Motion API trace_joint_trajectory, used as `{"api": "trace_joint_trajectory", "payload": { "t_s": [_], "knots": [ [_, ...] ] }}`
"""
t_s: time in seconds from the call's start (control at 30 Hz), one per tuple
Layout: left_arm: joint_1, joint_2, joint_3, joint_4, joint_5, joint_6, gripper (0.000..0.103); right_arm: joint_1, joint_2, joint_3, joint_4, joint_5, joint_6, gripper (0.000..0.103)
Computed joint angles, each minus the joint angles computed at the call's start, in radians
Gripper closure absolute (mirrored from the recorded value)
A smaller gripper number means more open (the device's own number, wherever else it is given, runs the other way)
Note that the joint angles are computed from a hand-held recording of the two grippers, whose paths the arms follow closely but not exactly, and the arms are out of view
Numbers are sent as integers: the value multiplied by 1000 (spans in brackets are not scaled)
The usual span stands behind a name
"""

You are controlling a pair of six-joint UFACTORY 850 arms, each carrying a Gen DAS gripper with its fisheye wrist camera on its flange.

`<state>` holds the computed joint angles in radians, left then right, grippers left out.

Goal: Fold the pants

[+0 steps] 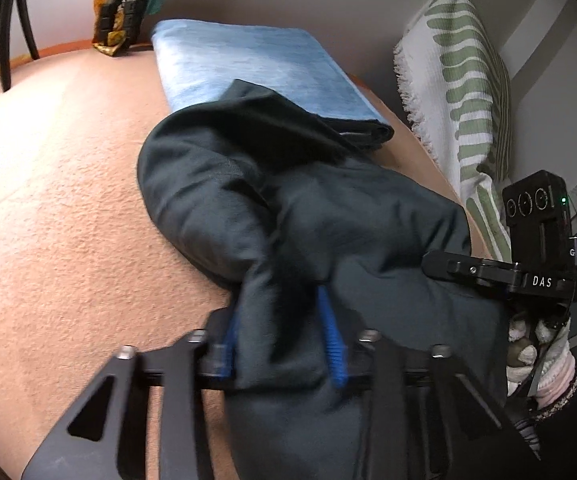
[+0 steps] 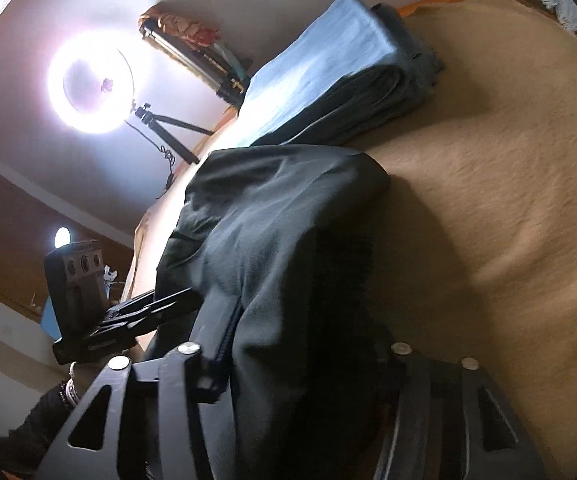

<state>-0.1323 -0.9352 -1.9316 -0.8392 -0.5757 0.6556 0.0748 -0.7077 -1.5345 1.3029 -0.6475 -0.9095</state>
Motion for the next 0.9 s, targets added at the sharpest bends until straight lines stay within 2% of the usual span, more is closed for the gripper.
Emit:
{"api": "trace_joint_trajectory", "payload": {
  "t_s": [0.1, 0.3, 0.63, 0.9],
  "knots": [
    [-2, 10, 12, -22, 5, 27, 88, 16, 3, -11, -37, 29, 28, 63],
    [2, 47, 52, -92, 24, 111, 91, 35, 42, 7, -38, 82, 29, 72],
    [10, 124, 113, -268, 63, 308, 94, 70, 138, 53, -1, 189, -43, 74],
    [38, 109, 5, -355, 58, 364, 95, 97, 166, -8, 11, 292, -62, 75]
  ]
}}
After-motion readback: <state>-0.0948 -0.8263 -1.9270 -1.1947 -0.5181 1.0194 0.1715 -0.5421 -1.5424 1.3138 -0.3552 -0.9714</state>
